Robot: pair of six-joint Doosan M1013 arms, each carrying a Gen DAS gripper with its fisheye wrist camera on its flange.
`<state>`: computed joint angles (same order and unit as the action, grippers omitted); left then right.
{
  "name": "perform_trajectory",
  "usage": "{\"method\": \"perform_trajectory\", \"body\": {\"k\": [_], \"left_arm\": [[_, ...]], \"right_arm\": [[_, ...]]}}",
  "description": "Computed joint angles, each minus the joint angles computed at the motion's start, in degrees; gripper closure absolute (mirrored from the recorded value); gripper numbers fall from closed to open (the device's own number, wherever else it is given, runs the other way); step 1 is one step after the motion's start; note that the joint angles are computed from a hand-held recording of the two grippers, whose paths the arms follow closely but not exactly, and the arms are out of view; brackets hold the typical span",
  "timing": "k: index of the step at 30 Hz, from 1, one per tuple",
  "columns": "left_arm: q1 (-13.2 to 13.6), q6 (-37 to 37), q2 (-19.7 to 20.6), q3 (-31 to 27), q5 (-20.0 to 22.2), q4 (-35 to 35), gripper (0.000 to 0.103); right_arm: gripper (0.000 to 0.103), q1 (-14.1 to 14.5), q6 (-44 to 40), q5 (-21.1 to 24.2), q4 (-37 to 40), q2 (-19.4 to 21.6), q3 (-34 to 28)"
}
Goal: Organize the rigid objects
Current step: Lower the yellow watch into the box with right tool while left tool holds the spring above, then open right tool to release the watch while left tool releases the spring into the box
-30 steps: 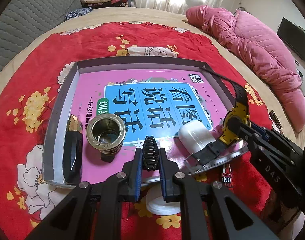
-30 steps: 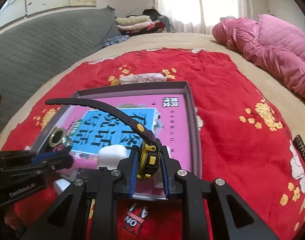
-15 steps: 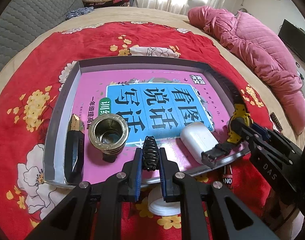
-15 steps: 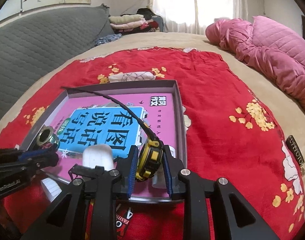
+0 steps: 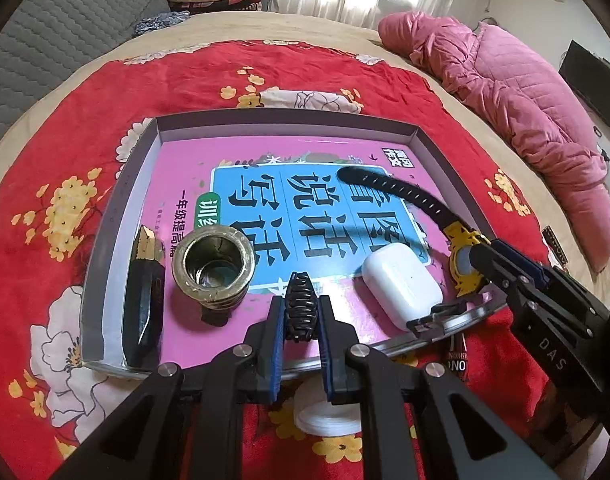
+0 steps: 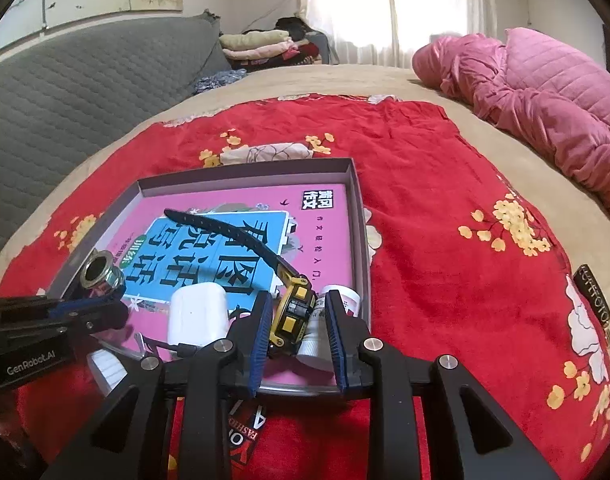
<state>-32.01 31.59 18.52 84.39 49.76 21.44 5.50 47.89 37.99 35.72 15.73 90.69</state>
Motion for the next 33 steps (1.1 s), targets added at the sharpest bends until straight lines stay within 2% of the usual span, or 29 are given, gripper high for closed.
{"method": "perform_trajectory", "body": {"k": [18, 23, 33], "left_arm": [[0.3, 0.4, 1.0, -0.9, 1.2, -1.1, 0.088], [0.3, 1.2, 1.8, -2.1, 3.5, -1.7, 0.088], [0.6, 1.9, 1.7, -1.9, 3.0, -2.6, 0.088]], "right_arm": [[0.074, -0.3, -2.1, 2.7, 4.0, 0.6, -0.6], [0.074, -0.4, -2.6, 3.2, 4.8, 0.7, -0.8], [0.07, -0.3, -2.7, 3.7, 5.2, 0.8, -0.9]]}}
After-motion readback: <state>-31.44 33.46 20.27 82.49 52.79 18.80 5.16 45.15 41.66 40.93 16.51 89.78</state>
